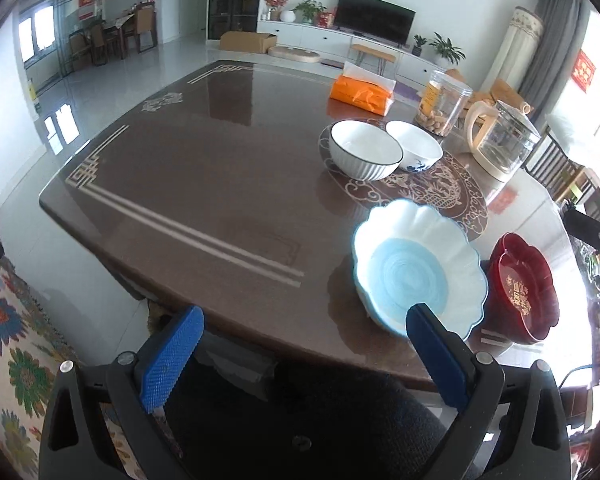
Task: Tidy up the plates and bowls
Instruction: 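Open both tools and move them toward the black-rimmed white bowl, then grasp the black-rimmed bowl rim with the left tool while the right tool grasps it too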
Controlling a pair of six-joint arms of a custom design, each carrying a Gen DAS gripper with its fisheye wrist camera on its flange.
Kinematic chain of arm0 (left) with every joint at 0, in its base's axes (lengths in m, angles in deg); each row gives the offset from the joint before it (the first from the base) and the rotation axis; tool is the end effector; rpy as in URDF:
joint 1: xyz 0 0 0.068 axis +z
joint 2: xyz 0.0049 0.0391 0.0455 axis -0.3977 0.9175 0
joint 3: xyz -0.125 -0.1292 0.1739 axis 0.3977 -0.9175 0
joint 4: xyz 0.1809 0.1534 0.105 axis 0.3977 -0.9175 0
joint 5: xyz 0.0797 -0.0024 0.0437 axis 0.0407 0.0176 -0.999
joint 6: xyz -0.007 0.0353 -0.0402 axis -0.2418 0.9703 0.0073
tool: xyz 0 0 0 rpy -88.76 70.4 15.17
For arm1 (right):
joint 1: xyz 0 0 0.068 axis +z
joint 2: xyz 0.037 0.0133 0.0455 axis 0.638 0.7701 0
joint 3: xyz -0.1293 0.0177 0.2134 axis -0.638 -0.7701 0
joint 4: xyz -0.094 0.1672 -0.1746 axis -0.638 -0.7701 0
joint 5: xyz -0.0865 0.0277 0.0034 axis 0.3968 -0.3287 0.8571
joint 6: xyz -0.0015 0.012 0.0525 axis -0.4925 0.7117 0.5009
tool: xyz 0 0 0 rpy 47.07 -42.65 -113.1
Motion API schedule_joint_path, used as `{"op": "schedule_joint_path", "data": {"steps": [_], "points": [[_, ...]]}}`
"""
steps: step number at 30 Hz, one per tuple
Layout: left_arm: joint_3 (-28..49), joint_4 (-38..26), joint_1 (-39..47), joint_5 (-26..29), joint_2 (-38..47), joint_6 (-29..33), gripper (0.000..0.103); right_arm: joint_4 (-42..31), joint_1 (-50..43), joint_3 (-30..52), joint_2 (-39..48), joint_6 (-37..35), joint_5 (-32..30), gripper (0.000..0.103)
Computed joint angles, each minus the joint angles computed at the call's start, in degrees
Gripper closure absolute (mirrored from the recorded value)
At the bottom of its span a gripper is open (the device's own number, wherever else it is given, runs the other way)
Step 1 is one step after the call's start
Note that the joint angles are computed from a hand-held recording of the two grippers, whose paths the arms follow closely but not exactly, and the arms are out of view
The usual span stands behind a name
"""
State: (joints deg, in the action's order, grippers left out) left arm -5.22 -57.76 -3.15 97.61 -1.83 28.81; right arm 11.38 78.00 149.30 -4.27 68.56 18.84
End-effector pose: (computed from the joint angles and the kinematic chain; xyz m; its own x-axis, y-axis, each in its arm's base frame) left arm 0.1327 0.0379 0.2811 -0.8222 -0.0969 -0.5610 -0.0216 0.9900 -0.1393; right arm 0.1649 0.1261 0.3160 -0.7365 -0.1057 -0.6681 -0.3138 0.9284 0.1990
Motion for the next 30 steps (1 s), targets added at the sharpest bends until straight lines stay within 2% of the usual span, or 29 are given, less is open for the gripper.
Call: {"op": "schedule_joint_path", "data": {"steps": [2,4,8,12,15,17,18,19,21,24,28,30], "points": [[6.6,2.9,-5.4,-3.5,8.5,-2.5,0.002,-3.1,-9.3,9.1,10.8,-2.7,-11.9,0.024],[13.8,4.6,-8.7,-5.3,17.6,-3.8,0.002,-8.2,-14.9,20.2,23.4,-4.1,-19.9,0.024],[26.2,7.2,-13.0,-8.7,34.5,-7.7,0.002,-15.9,-17.8,40.3,43.7,-3.9,-23.6,0.024],[36.4,8.3,-14.8,-10.3,49.4,-11.7,0.003,-13.8,-19.7,47.1,54.6,2.7,-29.7,0.024],[42.3,8.4,-14.6,-8.7,58.0,-15.9,0.010,-11.2,-18.6,50.1,59.5,3.9,-27.9,0.024],[46.3,7.3,-14.2,-5.4,63.0,-18.4,0.013,-10.5,-17.9,52.0,62.3,3.9,-27.0,0.025],[47.7,7.1,-14.1,-4.1,65.0,-19.4,0.016,-10.5,-17.8,53.2,63.6,3.7,-27.1,0.026],[48.1,7.4,-14.3,-3.6,66.3,-20.2,0.018,-10.4,-17.4,54.3,64.9,3.6,-27.2,0.034],[49.5,8.1,-15.2,-4.5,68.8,-21.0,0.024,-11.1,-16.7,57.5,67.7,2.7,-26.6,0.044],[51.0,8.7,-16.4,-5.5,71.6,-21.2,0.032,-11.7,-15.5,61.9,71.8,2.4,-26.0,0.044],[51.6,9.9,-17.3,-5.7,73.9,-21.6,0.035,-13.1,-14.5,67.1,76.5,2.6,-24.5,0.045],[53.1,9.3,-17.7,-6.5,75.4,-21.0,0.042,-13.2,-14.4,68.4,78.1,2.7,-24.6,0.045]]}}
